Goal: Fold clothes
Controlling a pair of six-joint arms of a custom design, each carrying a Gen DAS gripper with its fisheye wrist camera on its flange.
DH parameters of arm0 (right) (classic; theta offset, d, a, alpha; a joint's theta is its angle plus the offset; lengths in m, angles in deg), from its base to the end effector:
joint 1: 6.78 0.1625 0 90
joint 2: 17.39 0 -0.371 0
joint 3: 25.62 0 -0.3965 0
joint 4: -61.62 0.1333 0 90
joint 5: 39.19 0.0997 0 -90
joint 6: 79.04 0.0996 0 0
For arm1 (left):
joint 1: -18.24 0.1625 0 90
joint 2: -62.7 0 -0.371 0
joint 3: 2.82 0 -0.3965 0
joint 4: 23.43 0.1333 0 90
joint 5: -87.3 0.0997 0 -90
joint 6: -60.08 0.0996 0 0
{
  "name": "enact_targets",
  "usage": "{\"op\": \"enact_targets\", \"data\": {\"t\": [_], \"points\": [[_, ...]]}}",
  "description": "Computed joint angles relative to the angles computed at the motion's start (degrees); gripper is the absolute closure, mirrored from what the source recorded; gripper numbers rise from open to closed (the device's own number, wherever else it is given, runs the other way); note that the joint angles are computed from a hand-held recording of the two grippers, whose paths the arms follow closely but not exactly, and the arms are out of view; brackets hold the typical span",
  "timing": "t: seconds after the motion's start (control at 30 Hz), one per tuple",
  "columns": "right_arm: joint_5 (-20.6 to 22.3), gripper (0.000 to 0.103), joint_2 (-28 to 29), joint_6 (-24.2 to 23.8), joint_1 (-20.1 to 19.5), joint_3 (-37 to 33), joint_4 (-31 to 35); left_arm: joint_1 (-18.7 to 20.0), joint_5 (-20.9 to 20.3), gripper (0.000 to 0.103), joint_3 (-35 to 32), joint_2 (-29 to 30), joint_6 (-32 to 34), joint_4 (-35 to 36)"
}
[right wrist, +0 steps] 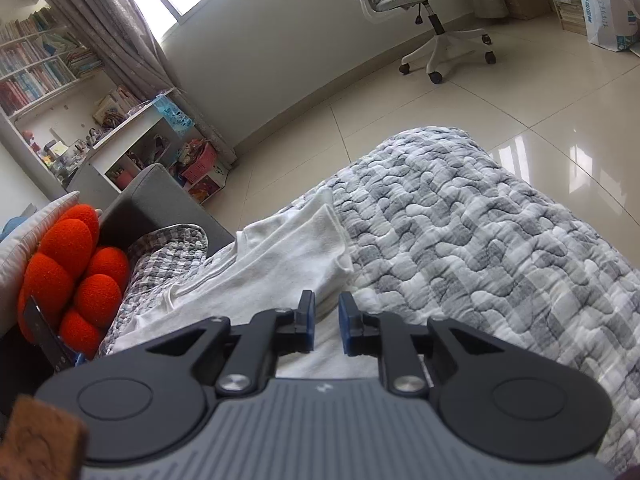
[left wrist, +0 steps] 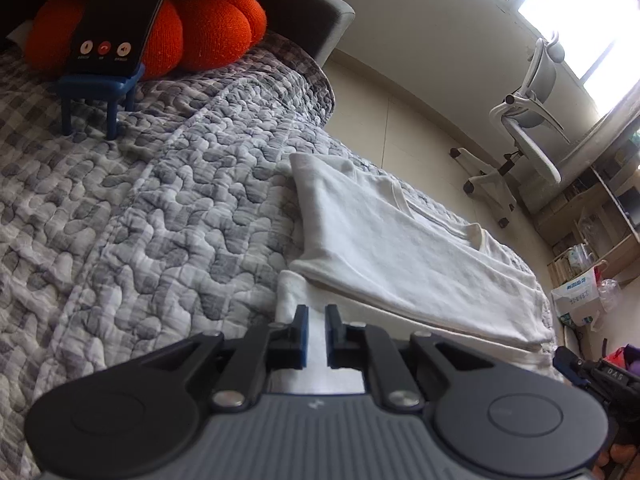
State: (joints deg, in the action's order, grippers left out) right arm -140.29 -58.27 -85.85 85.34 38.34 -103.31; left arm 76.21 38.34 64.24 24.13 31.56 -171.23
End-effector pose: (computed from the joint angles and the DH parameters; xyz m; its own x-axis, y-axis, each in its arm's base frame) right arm 0.1430 -0.7790 0.2679 -0.9766 0.0410 0.2113 -0.1396 0.6266 -0.7667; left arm -0.2358 -0.7516 0.1880 -0.9324 -0.2409 -0.2693 0.0196 0.7104 -0.7035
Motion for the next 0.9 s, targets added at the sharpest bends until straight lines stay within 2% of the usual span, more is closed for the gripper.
{"op": "enact_targets", "data": {"t": [0.07, 0.1, 0.13, 0.17, 0.2, 0.43, 0.57, 0.67, 0.9], "points": [[1.29, 0.074, -0.75, -1.25, 0.38, 0.69, 1.77, 0.0, -1.92, 0.086, 2.14, -2.53, -2.27, 2.12], [1.95, 0.063, -1.05, -1.82, 0.6, 1.1, 2.43, -0.11, -2.63, 0.079, 3.2, -3.76, -2.92, 3.36], [2.68, 0.061, -1.4, -2.61, 0.86, 1.52, 3.34, -0.22, -3.34, 0.075, 4.21, -4.96, -3.54, 4.61], [3.26, 0.061, -1.78, -3.53, 1.18, 1.91, 4.46, -0.33, -4.07, 0.067, 5.16, -6.14, -4.14, 5.86], [3.83, 0.061, -2.13, -4.45, 1.51, 2.26, 5.6, -0.48, -4.98, 0.063, 6.09, -7.4, -3.64, 7.65], [4.8, 0.061, -5.72, -15.86, 4.17, 7.39, 12.68, -1.18, -10.15, 0.062, 8.76, -11.72, 1.72, 15.78], [3.27, 0.061, -7.26, -25.09, 5.56, 10.88, 15.69, -2.36, -9.25, 0.061, 8.91, -12.15, 7.17, 20.38], [1.96, 0.061, -7.97, -31.63, 6.35, 13.1, 17.25, -3.01, -6.14, 0.061, 8.68, -11.67, 9.92, 22.94], [-2.33, 0.061, -6.69, -39.99, 7.52, 14.58, 17.23, -4.03, -2.15, 0.061, 9.45, -10.02, 19.46, 18.29]]}}
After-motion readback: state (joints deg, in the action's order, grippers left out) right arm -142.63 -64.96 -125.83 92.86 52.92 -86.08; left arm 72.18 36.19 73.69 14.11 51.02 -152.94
